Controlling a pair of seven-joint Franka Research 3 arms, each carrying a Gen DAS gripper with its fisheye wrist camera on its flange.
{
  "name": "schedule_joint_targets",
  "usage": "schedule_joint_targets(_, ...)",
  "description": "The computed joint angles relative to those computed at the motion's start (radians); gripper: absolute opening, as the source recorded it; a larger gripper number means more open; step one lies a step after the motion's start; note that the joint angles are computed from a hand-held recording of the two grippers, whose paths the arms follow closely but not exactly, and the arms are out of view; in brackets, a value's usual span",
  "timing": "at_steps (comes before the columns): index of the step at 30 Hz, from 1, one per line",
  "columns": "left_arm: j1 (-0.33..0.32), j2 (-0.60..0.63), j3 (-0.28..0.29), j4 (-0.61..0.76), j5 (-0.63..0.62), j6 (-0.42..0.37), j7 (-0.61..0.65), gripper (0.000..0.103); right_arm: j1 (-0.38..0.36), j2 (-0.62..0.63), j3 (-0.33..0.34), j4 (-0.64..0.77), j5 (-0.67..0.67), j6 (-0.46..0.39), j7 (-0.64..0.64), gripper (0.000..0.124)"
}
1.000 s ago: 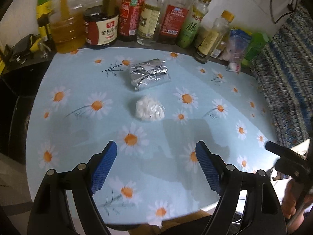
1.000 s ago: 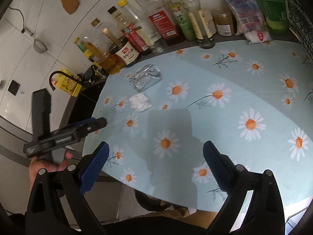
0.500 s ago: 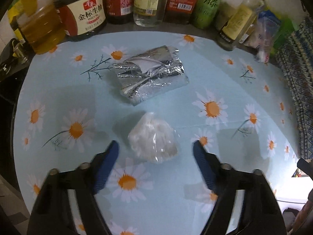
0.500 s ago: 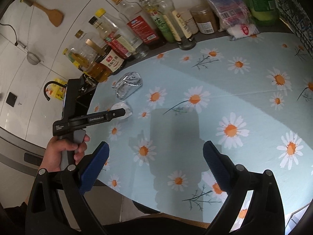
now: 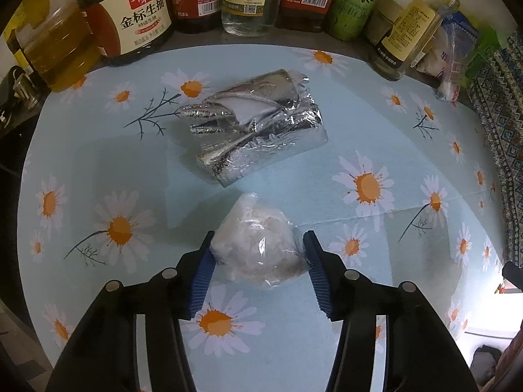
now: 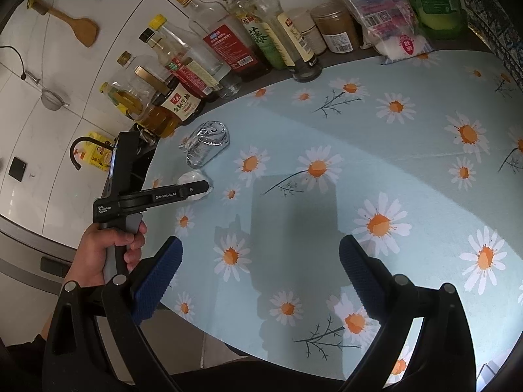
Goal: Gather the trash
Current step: 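Close the left tool on the bagged white tissue, then grasp the crumpled foil wrap with the right tool while the left holds the tissue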
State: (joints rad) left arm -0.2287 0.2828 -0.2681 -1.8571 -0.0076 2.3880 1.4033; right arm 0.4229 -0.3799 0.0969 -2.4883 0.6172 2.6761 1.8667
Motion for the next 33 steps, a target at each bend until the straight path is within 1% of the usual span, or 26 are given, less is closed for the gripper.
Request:
schedule_joint_targets(6,0.017,-0.055,-0.004,-0.054,-0.041,0.024,0.027,0.051,0.003,0.038,0.000,0.035,-0.008,-0.010,-0.014,0.096)
schedule_joint_targets(11,0.022,-0.134,-0.002,-0.132,-0.096,0.063,0.045,0.051,0.005,0.098,-0.004,0.094,-0.012,-0.012,-0.070,0.096)
schedule_joint_targets(14,0.019,-0.196,0.005,-0.192,-0.125,0.086,0.057,0.051,0.003,0.155,-0.006,0.151,-0.015,-0.018,-0.120,0.096)
schedule_joint_targets(16,0.018,-0.249,0.013,-0.248,-0.166,0.105,0.067,0.051,-0.001,0.203,-0.003,0.200,-0.024,-0.025,-0.154,0.096)
schedule_joint_targets(18,0.012,-0.296,0.024,-0.296,-0.191,0.115,0.067,0.051,0.000,0.246,-0.002,0.241,-0.007,-0.026,-0.207,0.096)
schedule_joint_targets(19,0.007,-0.312,0.029,-0.314,-0.199,0.122,0.058,0.051,-0.005,0.271,0.004,0.266,-0.024,-0.036,-0.209,0.096)
schedule_joint_targets(21,-0.002,-0.343,0.040,-0.351,-0.215,0.133,0.049,0.051,-0.007,0.312,0.008,0.304,-0.005,-0.048,-0.249,0.096)
schedule_joint_targets(25,-0.013,-0.414,0.067,-0.435,-0.254,0.154,0.031,0.051,-0.014,0.390,0.024,0.376,-0.017,-0.081,-0.281,0.096)
schedule_joint_targets(28,-0.024,-0.457,0.087,-0.490,-0.283,0.171,0.017,0.051,-0.013,0.445,0.036,0.432,-0.061,-0.103,-0.274,0.096)
schedule_joint_targets(31,-0.033,-0.492,0.105,-0.535,-0.303,0.184,0.005,0.051,-0.006,0.505,0.041,0.502,-0.135,-0.118,-0.243,0.096)
schedule_joint_targets(33,-0.038,-0.509,0.115,-0.555,-0.309,0.191,-0.003,0.051,0.007,0.550,0.036,0.559,-0.214,-0.128,-0.190,0.097)
